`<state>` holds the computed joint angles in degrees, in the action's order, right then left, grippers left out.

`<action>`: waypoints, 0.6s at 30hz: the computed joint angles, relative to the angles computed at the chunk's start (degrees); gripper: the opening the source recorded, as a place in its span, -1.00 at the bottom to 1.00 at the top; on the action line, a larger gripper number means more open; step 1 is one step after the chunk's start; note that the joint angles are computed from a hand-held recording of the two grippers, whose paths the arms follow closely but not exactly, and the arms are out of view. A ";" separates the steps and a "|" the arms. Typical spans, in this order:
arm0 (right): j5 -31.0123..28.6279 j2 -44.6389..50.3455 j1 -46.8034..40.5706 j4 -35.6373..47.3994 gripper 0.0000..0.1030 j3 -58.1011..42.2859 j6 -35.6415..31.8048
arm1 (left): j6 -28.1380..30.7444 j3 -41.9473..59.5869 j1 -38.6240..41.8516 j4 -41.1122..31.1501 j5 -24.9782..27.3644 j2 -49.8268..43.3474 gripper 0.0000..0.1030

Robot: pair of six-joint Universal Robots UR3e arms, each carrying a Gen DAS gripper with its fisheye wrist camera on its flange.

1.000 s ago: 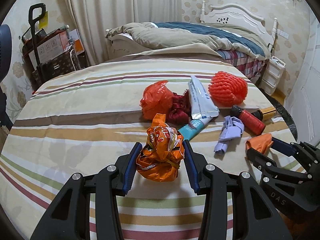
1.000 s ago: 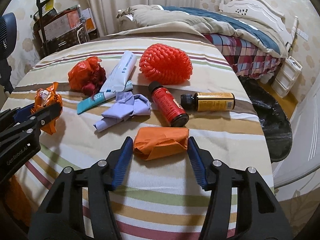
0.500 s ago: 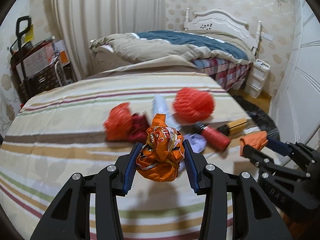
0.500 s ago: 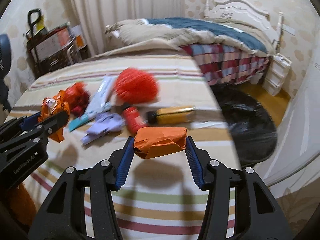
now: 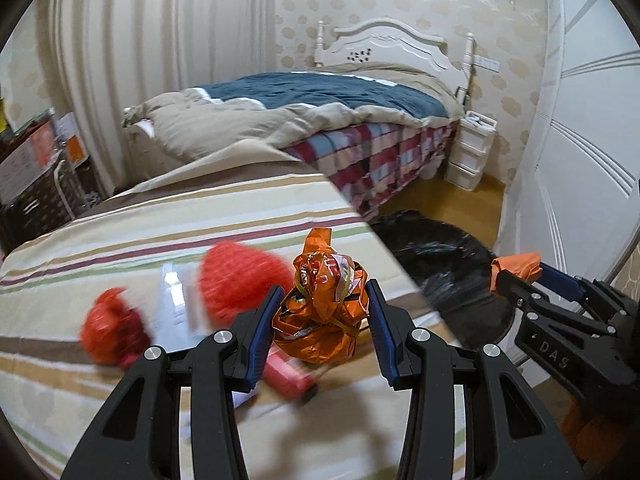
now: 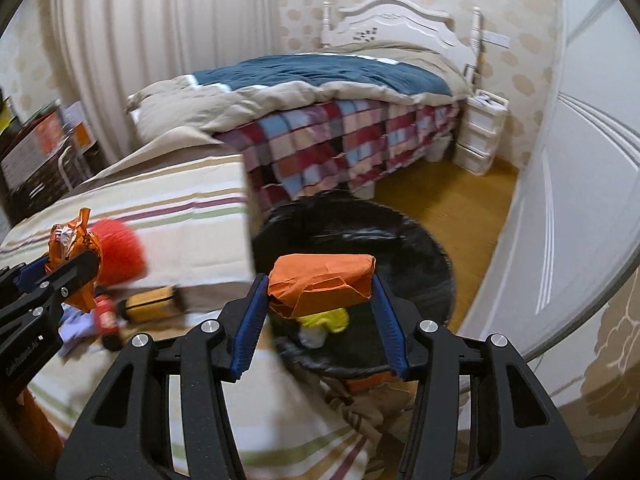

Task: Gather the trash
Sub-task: 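Grasp the orange cloth with the right gripper and carry both items over the bin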

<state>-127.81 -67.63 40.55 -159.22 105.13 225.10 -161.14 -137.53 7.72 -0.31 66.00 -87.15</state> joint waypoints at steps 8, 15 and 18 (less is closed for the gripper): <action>3.49 -2.09 -8.41 -8.24 -0.02 8.10 -3.48 | -7.48 14.31 -14.60 2.96 9.98 -16.29 -0.14; 6.61 -1.84 -14.36 -13.60 -0.02 12.92 -5.45 | -10.16 24.62 -21.70 0.49 15.61 -25.70 -0.14; 7.58 -1.25 -16.14 -15.17 -0.02 13.94 -6.19 | -10.75 28.04 -23.45 -0.68 17.33 -28.50 -0.14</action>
